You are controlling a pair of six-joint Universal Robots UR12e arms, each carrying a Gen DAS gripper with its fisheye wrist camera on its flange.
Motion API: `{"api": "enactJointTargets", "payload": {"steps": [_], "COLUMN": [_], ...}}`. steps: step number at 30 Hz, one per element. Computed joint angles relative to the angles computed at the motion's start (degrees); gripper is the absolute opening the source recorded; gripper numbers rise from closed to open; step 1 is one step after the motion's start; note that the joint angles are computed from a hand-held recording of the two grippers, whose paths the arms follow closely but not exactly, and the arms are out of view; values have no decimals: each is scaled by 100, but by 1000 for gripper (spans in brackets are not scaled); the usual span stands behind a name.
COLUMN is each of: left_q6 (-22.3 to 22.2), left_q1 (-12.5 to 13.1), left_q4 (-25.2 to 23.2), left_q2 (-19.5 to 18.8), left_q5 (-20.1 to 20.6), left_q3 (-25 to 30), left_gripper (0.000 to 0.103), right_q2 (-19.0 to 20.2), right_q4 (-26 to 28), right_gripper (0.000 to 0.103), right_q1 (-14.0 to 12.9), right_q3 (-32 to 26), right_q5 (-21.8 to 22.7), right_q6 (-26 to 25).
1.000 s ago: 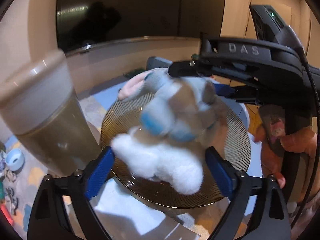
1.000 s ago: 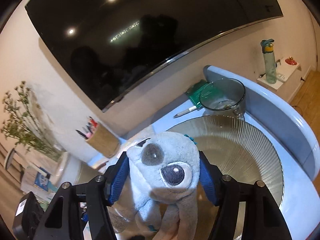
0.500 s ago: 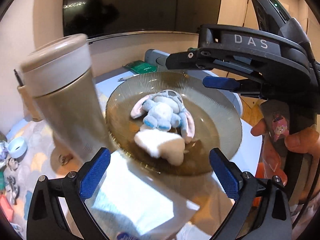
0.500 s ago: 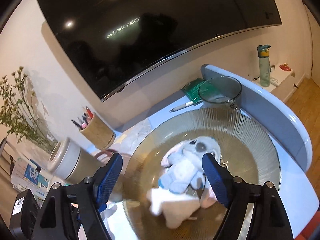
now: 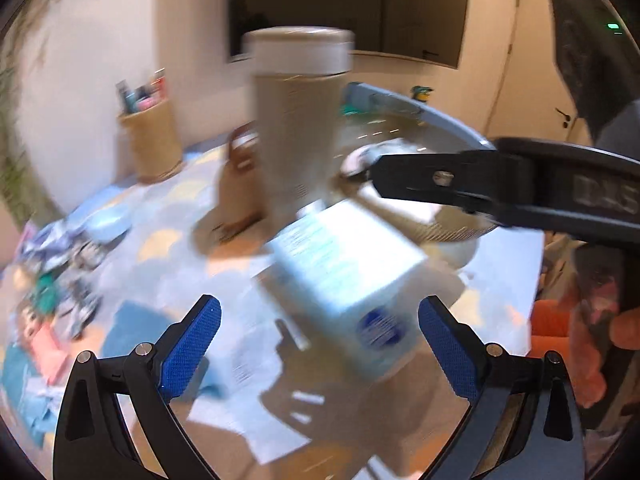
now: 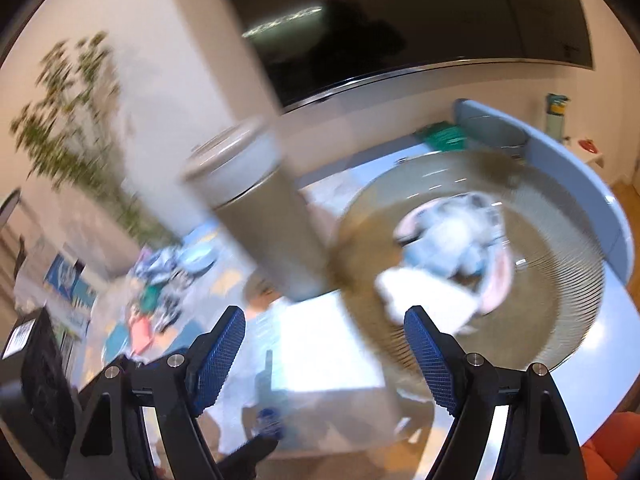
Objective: Organize soft objects
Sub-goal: 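Return both tools to the bed above the blue mask and blue cloth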
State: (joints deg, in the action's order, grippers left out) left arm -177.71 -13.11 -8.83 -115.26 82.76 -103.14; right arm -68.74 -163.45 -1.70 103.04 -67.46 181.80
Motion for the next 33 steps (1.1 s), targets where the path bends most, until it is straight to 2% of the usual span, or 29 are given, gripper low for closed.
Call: {"api": "enactJointTargets", "payload": {"steps": [5, 7, 11, 16, 18, 21, 26, 33], "left_q6": [-77, -118, -237, -459, -578, -691, -804, -742], "left_q1": [350, 508, 817, 1268, 1484, 1636, 1788, 1790], "left_q4": [84, 99, 144, 270, 315, 347, 431, 705], "left_q2": [217, 306, 436, 588, 623, 605, 491, 376], "left_q5": [320, 458, 762, 858, 696, 580, 418, 367], "left_q3": [-432, -578, -795, -1107, -1218, -1288, -1356, -1428], "left_gripper": [99, 99, 99, 99, 99, 99, 99, 101], "right_q2": [-1, 26, 190, 436, 537, 666, 848, 1097], "right_q4": [111, 138, 222, 251, 233, 295, 257, 407], "right_gripper": [82, 85, 88, 88, 88, 88, 88, 90], "right_q1": [343, 465, 740, 1000, 1096, 1187, 1319, 1322], "right_q3": [-15, -48, -204, -369, -439, -523, -615, -758], "right_q5": [143, 171, 217, 188, 75, -2, -456, -596], "right_q6": [-288, -347, -509, -646, -616, -619, -725, -599]}}
